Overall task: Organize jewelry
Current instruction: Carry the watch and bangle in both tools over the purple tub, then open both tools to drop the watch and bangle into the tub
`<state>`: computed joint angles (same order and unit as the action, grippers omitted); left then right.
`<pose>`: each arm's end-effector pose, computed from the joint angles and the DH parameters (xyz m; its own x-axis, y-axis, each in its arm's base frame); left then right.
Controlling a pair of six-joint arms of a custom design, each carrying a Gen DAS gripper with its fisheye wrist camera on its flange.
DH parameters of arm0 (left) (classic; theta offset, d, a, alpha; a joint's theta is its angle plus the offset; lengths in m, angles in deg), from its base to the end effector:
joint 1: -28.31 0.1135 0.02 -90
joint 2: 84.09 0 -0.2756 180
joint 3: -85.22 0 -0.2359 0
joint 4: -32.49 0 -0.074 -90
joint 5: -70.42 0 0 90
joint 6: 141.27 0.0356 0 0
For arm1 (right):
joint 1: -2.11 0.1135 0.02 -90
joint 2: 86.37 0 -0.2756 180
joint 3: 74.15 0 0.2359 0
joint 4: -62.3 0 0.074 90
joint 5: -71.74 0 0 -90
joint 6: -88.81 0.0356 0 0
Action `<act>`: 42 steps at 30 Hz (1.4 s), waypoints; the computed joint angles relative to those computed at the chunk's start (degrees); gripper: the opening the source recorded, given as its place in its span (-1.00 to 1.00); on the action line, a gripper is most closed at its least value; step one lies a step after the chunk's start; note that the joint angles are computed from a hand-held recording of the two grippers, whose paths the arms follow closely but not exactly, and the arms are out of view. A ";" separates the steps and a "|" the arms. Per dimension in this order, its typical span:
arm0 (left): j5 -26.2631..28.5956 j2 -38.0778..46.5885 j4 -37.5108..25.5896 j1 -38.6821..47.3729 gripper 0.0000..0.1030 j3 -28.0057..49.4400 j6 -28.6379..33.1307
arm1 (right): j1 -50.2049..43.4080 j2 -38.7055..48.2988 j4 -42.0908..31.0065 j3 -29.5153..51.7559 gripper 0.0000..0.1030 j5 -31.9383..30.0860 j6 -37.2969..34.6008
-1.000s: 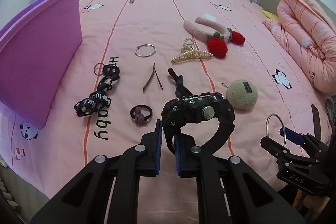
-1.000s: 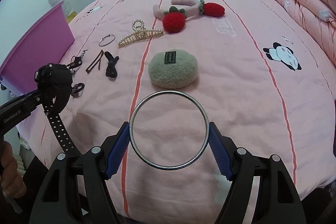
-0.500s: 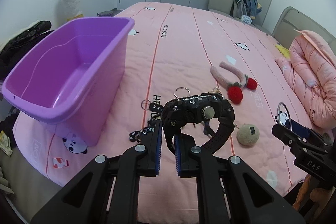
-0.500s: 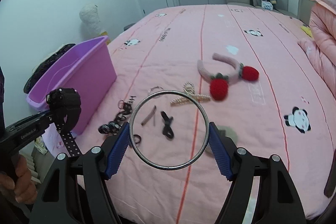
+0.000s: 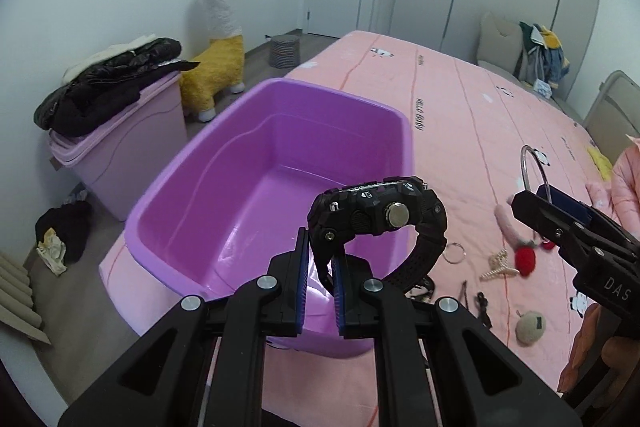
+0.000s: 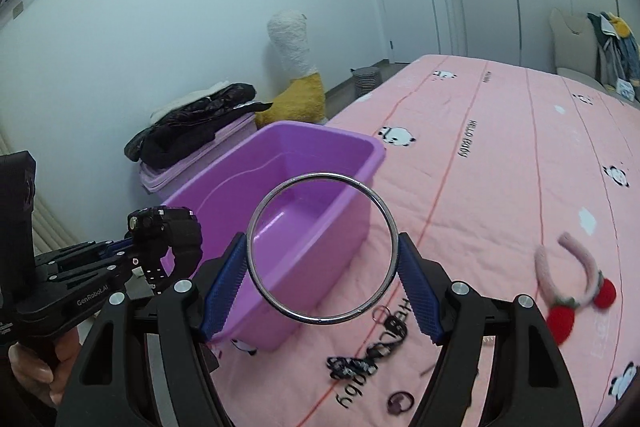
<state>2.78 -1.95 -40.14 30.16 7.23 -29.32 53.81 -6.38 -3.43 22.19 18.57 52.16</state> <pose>0.2692 -0.0049 0.3816 -0.6632 0.3245 -0.6745 0.4832 0.8738 -0.0547 0.1811 0.1949 0.3735 -0.5907 0.2881 -0.7537 0.1469 0.9569 0.2507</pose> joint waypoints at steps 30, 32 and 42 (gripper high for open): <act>-12.83 24.58 1.16 0.25 -0.74 12.32 -7.21 | -21.62 46.60 -12.66 45.12 0.38 -28.72 -16.63; -12.57 24.61 1.01 0.20 -0.67 12.38 -7.26 | -21.83 47.47 -13.50 46.41 0.38 -28.65 -16.54; -13.62 20.36 5.52 1.25 0.71 10.64 -8.65 | -22.15 49.17 -17.74 50.87 0.41 -27.92 -16.39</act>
